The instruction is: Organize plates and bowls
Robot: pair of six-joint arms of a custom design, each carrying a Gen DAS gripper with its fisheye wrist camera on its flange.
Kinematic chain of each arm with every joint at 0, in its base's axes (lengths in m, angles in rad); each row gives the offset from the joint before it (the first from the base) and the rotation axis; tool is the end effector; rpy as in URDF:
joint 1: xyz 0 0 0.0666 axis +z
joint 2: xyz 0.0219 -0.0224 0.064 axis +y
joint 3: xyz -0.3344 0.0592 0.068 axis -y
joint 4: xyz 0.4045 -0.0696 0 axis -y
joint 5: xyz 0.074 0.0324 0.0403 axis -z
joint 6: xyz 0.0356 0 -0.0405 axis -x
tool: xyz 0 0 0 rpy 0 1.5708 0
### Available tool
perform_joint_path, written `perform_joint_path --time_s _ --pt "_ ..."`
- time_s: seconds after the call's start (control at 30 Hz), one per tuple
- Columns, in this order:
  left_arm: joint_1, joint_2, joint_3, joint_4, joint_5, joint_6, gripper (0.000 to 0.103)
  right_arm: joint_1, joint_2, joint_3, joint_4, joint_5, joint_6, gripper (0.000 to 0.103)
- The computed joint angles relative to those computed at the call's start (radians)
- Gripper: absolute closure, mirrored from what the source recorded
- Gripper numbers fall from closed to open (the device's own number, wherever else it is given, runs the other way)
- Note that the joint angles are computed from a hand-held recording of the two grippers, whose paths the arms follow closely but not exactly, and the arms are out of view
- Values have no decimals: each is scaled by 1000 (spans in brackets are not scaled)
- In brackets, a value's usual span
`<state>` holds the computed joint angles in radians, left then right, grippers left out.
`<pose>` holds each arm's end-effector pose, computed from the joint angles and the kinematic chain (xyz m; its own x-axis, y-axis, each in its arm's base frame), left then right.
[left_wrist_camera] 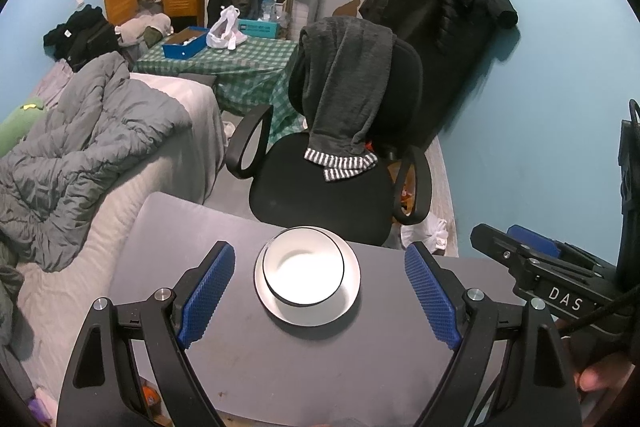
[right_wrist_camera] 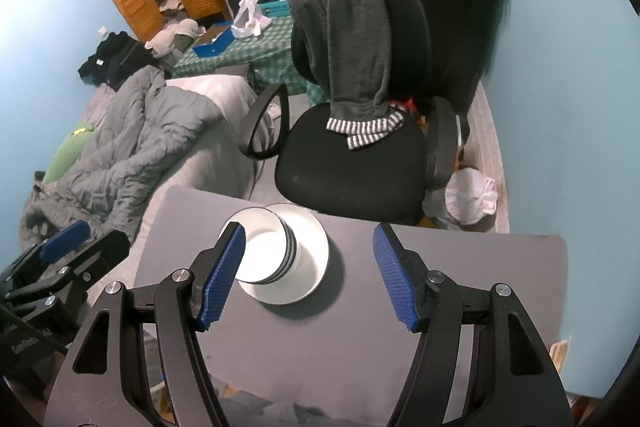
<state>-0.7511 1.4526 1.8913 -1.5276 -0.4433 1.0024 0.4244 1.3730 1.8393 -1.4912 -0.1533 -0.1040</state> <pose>0.3502 -0.3066 0.5483 -0.7457 -0.3453 -0.5698 -0.2922 0.9381 -0.1860 0.3995 0.1861 0.5603 -0.8244 -0.2599 -0.5028 -0.3957 0.8998 0.1837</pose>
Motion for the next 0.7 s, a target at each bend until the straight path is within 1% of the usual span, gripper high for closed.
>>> perform_joint_path --time_s 0.07,0.3,0.7 --pt "3 -2 1 -1 3 1 15 -15 14 14 -4 -8 13 38" --pt "4 -8 -6 4 -2 -12 15 -9 16 19 -8 -5 7 38" --pt "6 10 20 8 6 -35 15 -3 15 19 -11 -2 3 38"
